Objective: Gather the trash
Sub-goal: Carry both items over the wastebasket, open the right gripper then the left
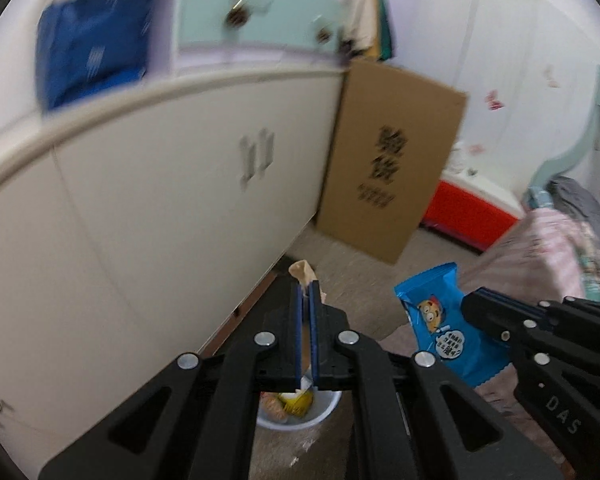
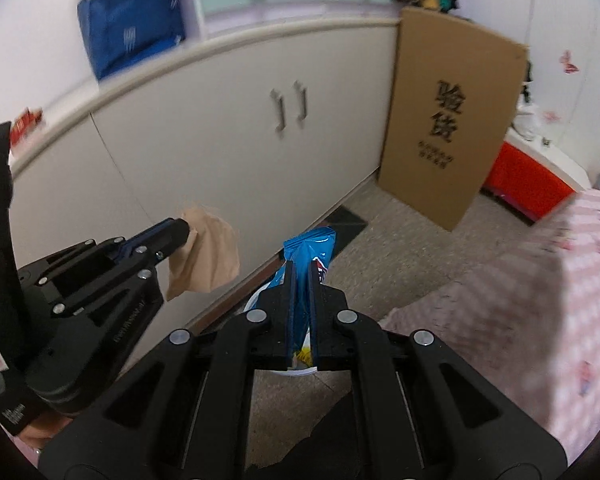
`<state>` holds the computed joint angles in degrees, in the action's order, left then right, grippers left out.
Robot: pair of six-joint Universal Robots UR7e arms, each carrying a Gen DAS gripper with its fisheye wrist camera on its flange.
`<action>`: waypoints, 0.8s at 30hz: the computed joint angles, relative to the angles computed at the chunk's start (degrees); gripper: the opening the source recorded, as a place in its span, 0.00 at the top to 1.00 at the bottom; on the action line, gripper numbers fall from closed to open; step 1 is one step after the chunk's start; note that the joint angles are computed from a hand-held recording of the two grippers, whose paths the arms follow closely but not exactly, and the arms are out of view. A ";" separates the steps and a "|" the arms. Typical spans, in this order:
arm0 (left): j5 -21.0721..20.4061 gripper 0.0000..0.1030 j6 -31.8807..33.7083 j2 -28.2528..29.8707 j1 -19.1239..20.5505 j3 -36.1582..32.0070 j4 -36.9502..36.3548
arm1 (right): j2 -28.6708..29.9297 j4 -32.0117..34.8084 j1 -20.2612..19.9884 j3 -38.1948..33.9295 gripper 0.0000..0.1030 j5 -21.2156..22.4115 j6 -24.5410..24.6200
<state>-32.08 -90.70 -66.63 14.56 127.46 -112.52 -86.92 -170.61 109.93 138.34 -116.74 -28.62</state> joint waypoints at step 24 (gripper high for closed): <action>-3.09 0.97 3.67 2.97 13.12 4.36 -10.00 | 20.73 -25.07 -3.86 -0.19 0.48 -1.50 -8.97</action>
